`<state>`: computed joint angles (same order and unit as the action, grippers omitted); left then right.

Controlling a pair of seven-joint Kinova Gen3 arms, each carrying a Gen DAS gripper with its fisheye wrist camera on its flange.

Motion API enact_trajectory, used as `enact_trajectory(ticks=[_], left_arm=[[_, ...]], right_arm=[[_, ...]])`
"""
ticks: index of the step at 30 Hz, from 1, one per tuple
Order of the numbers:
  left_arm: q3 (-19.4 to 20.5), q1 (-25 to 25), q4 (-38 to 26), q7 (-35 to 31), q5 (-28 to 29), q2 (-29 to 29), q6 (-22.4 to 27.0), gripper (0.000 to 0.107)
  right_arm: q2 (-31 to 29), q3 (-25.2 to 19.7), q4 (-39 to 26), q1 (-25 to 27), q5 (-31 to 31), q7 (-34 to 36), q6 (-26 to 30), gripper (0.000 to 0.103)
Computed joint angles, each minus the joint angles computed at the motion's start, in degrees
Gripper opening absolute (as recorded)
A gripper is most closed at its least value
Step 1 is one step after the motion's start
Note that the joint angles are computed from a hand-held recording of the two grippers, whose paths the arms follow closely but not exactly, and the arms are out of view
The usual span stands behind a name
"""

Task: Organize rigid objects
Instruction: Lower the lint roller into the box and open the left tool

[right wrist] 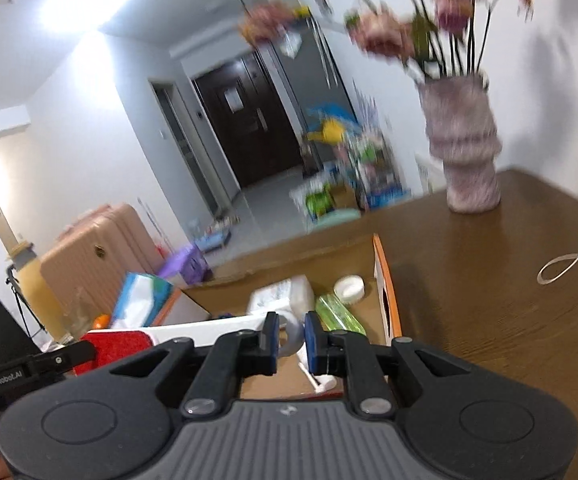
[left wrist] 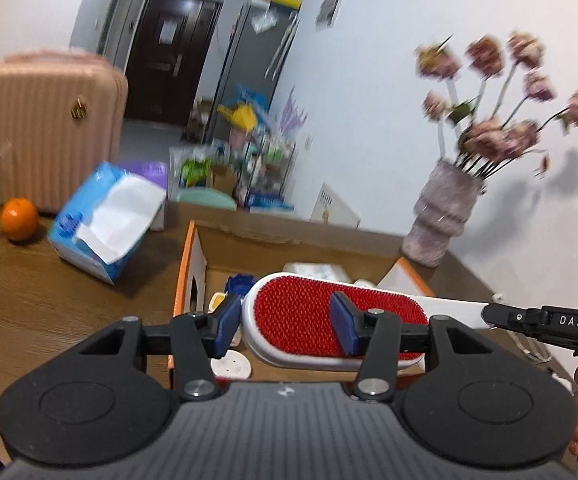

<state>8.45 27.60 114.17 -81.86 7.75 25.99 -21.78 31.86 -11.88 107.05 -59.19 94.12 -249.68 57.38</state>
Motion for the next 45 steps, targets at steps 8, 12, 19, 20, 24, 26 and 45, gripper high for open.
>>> enact_trajectory(ticks=[8,12,19,20,24,26,45], left_arm=[[-2.36,0.34,-12.46,-1.02,-1.03,8.16,13.59,0.050],[-4.75,2.12,-16.64,-0.50,-1.81,10.38,19.10,0.050],[-14.53,11.26,-16.34,-2.44,-2.57,10.32,17.95,0.074],[-15.53,12.31,-15.94,-2.91,-2.49,10.00,17.48,0.075],[-18.63,15.62,-14.95,-4.26,-1.48,8.14,18.07,0.078],[-21.27,18.09,-14.13,-4.58,-0.50,7.15,17.79,0.080],[-34.73,40.35,8.66,-14.43,19.19,0.50,-13.92,0.103]], right_arm=[[2.94,-1.13,-6.27,13.54,-6.78,15.84,-18.64,0.014],[5.43,-1.03,-9.98,15.33,-12.55,25.16,-20.40,0.013],[6.47,0.58,-15.55,13.04,-21.87,40.80,-16.16,0.015],[6.07,3.24,-15.48,11.24,-23.45,41.79,-17.34,0.015],[4.59,8.60,-14.94,7.29,-26.88,43.71,-19.60,0.015],[3.98,9.33,-15.25,5.89,-28.10,45.21,-18.34,0.015],[6.88,11.78,-13.63,-14.97,-15.32,28.89,9.58,0.064]])
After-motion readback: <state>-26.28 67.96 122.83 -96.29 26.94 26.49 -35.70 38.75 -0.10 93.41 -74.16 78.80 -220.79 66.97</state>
